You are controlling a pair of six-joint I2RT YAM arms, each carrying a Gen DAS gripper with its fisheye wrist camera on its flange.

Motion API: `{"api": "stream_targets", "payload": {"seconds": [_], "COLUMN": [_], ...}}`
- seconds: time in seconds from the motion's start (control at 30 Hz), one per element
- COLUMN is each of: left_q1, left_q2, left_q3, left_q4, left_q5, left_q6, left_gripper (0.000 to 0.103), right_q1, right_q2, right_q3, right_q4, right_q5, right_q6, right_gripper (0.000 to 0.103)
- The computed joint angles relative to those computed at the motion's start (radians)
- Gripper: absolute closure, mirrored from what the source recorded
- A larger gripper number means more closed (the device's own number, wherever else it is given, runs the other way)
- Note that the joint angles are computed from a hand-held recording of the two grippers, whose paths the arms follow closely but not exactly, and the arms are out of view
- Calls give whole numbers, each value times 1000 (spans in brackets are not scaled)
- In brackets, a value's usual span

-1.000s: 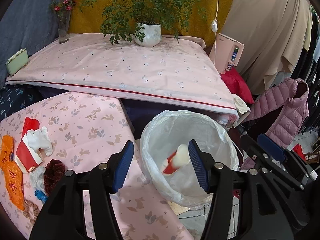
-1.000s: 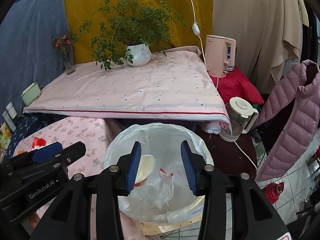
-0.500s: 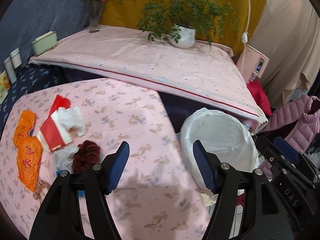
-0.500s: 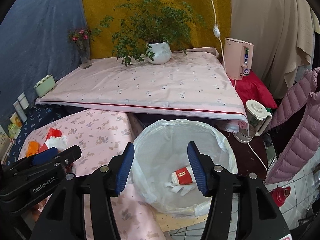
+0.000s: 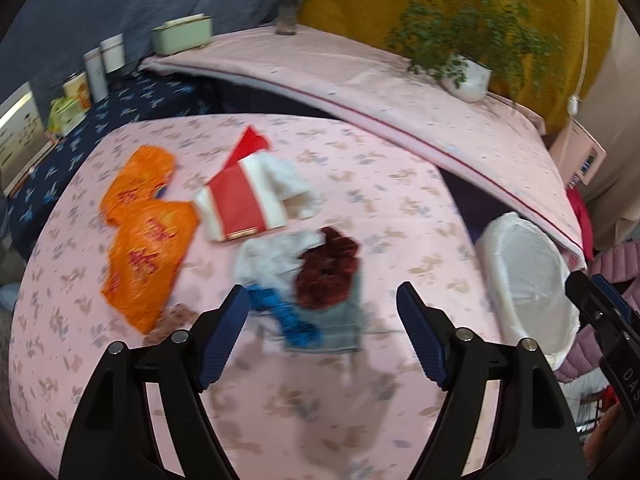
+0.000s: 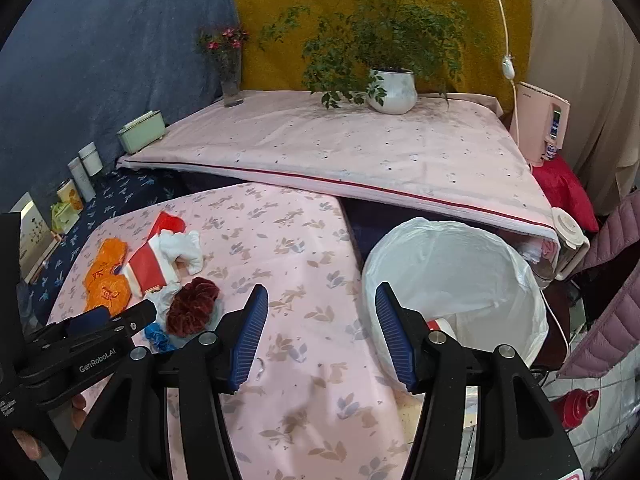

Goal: Collect trash
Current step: 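Move both tools back over the scrunchies on the table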

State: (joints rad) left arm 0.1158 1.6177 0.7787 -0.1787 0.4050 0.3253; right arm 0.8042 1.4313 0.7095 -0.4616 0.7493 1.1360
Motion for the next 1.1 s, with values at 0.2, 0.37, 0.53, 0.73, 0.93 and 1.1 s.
{"api": "stream_targets", "payload": {"seconds": [0.2, 0.37, 0.53, 0.73, 0.93, 1.1], "left_q1": [139, 223, 272, 292, 292, 286], "left_q2": [117, 217, 302, 382, 444, 458], "left_q3": [66, 126, 176, 220, 262, 272], "left_q4": [-10, -22, -34, -41, -61, -64], "left_q5": [-9, -22, -41, -55, -63, -57], "left_q6": [60, 95, 117, 130, 142, 150], "left_gripper": [29, 29, 29, 30, 39, 48], "right_q1": [37, 55, 55, 43, 24, 6], "right_q2": [156, 277, 383, 511, 608, 675], "right_q3": [91, 165, 224, 316, 385, 431], "right_q4": [71, 132, 203, 244, 274, 290], "right_q5": [-45, -84, -148, -203, -252, -285], "right_q6": [-35, -78, -116, -166, -199, -221], "right_gripper": [48, 48, 48, 48, 48, 48]}}
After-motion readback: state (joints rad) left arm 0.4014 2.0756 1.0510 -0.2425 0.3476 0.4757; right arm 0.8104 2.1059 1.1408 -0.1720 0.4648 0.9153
